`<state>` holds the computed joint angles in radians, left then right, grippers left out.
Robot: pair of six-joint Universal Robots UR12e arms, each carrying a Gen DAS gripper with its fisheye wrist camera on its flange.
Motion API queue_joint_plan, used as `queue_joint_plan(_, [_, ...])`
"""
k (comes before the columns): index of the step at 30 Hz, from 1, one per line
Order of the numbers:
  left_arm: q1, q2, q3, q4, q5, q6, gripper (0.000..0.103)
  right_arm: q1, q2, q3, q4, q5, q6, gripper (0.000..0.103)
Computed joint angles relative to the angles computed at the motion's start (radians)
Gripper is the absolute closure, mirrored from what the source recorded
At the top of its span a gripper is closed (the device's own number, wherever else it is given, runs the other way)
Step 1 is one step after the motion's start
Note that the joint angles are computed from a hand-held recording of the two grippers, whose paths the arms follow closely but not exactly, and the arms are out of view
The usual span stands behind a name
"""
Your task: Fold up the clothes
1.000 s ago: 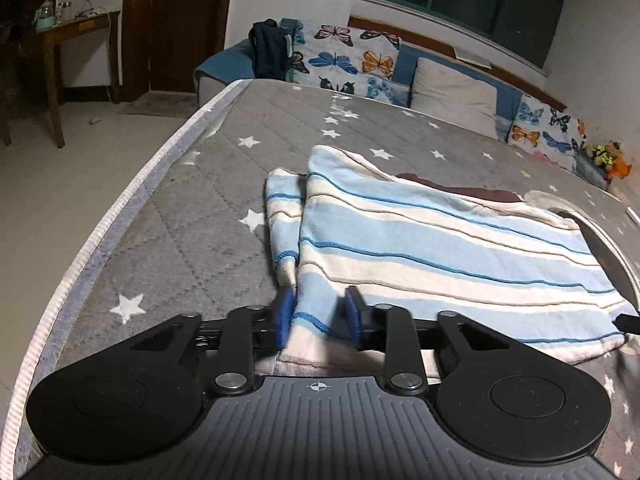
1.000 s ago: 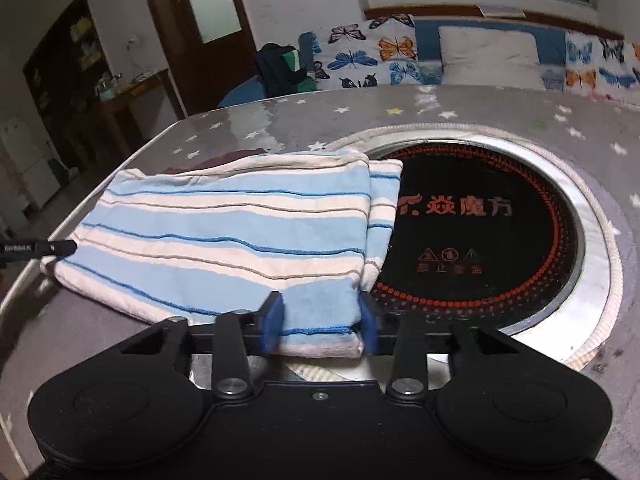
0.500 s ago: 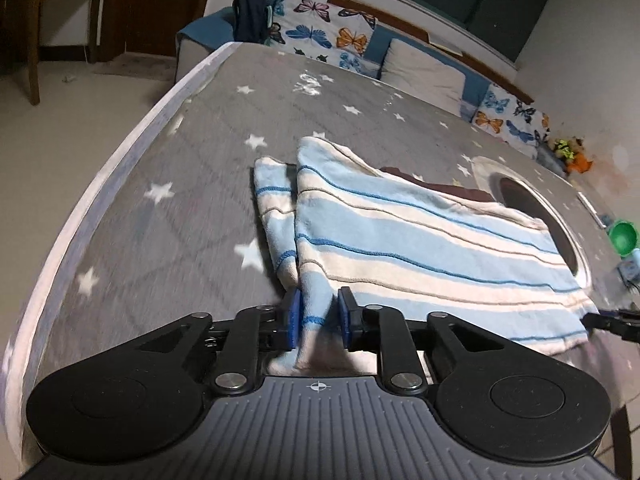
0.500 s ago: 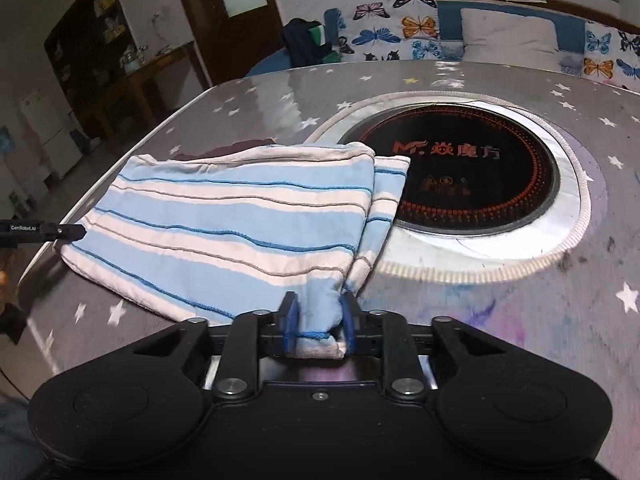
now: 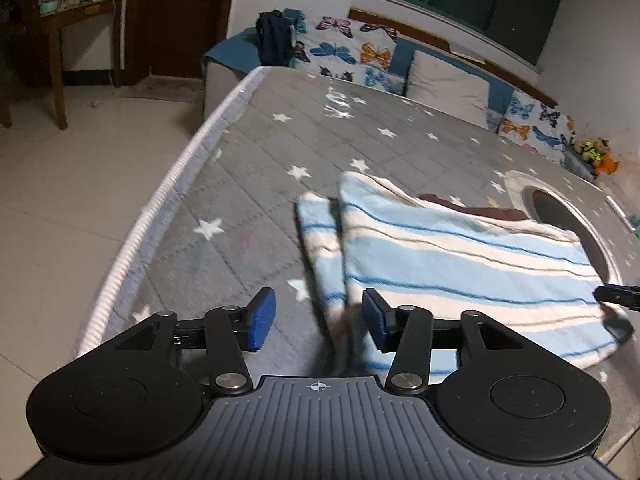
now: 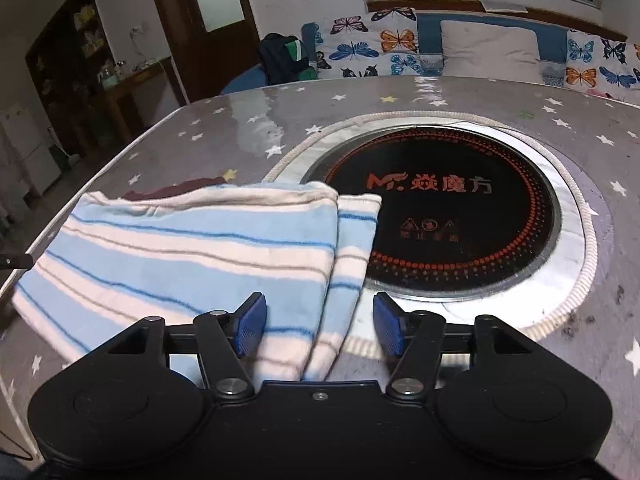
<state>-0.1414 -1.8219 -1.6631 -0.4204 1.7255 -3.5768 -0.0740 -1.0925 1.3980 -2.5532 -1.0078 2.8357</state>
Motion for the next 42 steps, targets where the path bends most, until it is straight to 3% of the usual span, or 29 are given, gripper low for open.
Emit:
queue_joint_plan(4, [0.013,-0.016,0.017,-0.004,-0.035,0.000,0.046,0.007,0.007,-0.008,0.001,0.007,-0.019,0.041])
queue_joint_plan(7, [0.016,-0.036,0.040,-0.022,-0.046,0.007,0.045,0.010,0.004,-0.009,0.016,0.020,-0.039,0.059])
queue_joint_plan(8, [0.014,-0.042,0.045,-0.019,-0.046,0.015,0.045,0.011,0.003,-0.010,0.023,0.022,-0.046,0.060])
queue_joint_plan(17, [0.001,-0.073,0.071,0.004,-0.045,0.042,0.045,0.007,0.014,-0.014,-0.017,0.015,0.023,0.055])
queue_joint_plan(20, [0.000,-0.077,0.075,0.007,-0.057,0.025,0.056,0.008,0.014,-0.014,-0.015,0.023,0.015,0.058])
queue_joint_plan(22, [0.005,-0.078,0.076,0.006,-0.087,0.001,0.078,0.010,0.014,-0.015,-0.009,0.032,0.002,0.073])
queue_joint_plan(25, [0.001,-0.078,0.079,0.004,-0.074,-0.017,0.087,0.014,0.008,-0.007,-0.027,0.029,-0.025,0.085])
queue_joint_plan(27, [0.000,-0.074,0.082,0.015,-0.076,-0.028,0.092,0.014,0.003,-0.004,-0.035,0.035,-0.031,0.086])
queue_joint_plan(33, [0.001,-0.068,0.098,0.092,-0.092,-0.006,0.093,0.018,-0.005,-0.030,-0.085,0.071,-0.065,0.087])
queue_joint_plan(39, [-0.004,-0.118,0.216,0.147,-0.056,0.090,0.094,0.040,0.030,-0.114,-0.131,0.069,-0.092,0.087])
queue_joint_plan(42, [-0.008,-0.160,0.288,0.151,-0.010,0.128,0.094,0.055,0.079,-0.201,-0.153,0.049,-0.072,0.087])
